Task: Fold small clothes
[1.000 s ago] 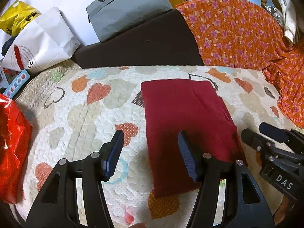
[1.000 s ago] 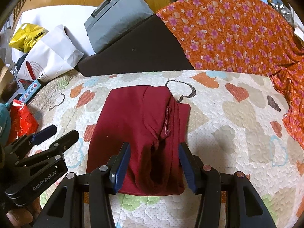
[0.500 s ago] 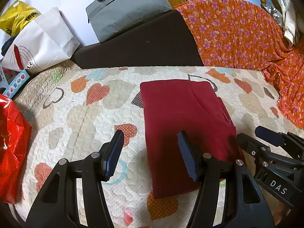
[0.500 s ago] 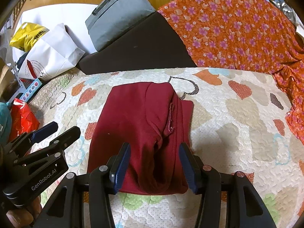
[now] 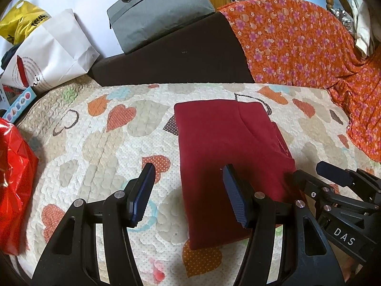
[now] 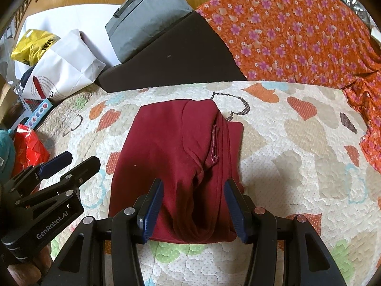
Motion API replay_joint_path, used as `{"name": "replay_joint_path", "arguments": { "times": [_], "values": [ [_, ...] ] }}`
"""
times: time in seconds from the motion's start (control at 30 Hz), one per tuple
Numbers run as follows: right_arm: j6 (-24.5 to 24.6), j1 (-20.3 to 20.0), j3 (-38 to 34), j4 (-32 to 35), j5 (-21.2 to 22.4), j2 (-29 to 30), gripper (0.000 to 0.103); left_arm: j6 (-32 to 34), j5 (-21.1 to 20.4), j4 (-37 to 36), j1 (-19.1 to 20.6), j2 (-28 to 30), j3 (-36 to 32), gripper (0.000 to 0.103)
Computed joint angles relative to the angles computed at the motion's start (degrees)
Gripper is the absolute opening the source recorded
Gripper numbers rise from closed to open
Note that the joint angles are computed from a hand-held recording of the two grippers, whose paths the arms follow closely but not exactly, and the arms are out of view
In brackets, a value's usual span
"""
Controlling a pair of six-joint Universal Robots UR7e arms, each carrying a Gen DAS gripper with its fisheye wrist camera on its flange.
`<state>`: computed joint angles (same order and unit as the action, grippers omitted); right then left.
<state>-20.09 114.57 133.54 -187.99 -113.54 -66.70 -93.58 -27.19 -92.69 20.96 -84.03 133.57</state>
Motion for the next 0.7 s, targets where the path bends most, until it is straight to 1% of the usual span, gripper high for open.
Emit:
{"name": "replay_joint_path", "arguments": {
  "times": [0.43, 0.7],
  "values": [
    [0.1, -0.1, 0.1, -0.2, 0.2, 0.2, 0.051, 0.0, -0.7, -0.3, 0.1, 0.7, -0.3, 0.059],
    [0.2, -0.3, 0.0, 0.4, 0.1, 0.4, 0.051, 1.5, -0.7, -1.8, 0.4, 1.3, 0.0, 0.059]
  ]
}}
